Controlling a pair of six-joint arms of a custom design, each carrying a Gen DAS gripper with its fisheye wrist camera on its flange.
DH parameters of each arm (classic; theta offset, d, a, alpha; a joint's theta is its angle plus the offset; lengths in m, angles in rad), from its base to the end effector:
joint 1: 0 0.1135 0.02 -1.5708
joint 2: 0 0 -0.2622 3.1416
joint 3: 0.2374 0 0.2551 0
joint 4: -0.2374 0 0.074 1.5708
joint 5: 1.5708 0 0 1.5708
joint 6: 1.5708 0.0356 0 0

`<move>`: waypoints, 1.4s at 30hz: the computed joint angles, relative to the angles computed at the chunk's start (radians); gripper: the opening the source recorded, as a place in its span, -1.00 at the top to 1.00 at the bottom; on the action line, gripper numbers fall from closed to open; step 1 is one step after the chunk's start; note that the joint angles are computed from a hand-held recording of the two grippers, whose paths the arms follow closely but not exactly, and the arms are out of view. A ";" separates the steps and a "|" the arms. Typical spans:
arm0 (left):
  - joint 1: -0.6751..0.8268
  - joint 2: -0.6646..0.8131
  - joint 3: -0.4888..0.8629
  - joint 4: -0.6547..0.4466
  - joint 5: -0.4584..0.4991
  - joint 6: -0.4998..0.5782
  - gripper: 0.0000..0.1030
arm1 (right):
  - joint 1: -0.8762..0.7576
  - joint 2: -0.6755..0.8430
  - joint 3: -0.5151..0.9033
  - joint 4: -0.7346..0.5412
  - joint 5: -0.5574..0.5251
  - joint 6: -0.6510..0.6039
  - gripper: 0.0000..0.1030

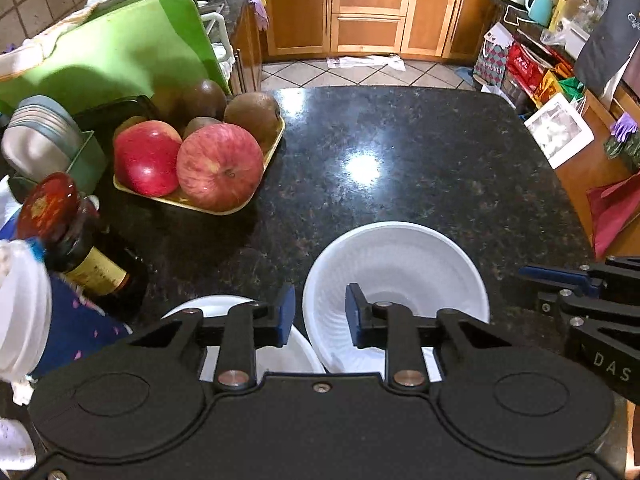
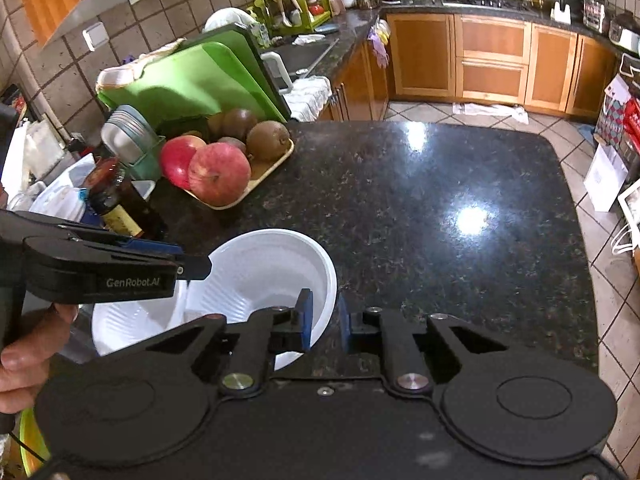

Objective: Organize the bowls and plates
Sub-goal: 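Lift and carry the white bowl over the stacked bowls with the left tool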

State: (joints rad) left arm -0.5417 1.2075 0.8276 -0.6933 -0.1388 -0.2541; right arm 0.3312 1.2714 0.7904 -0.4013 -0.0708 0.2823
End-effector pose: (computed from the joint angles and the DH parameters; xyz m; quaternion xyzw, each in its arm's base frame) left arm 0.2009 -0.1151 0.2263 0.1217 0.9593 -0.0332 0.2525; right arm 0.2449 0.0869 0.2179 -0.0349 0.9402 0.1336 0.3115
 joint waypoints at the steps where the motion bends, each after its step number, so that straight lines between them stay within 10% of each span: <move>1: 0.002 0.010 0.000 0.006 0.001 0.008 0.34 | -0.003 0.011 0.000 0.006 -0.005 0.001 0.72; 21: 0.005 0.133 0.016 0.045 0.027 0.065 0.42 | 0.015 0.170 0.025 0.073 -0.008 0.002 0.71; 42: -0.048 0.011 -0.006 -0.008 0.000 0.026 0.54 | 0.059 0.001 -0.027 0.040 0.077 0.030 0.74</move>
State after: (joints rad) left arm -0.5895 1.2182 0.8220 -0.7015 -0.1388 -0.2283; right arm 0.3903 1.2722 0.7634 -0.3617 0.0065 0.3125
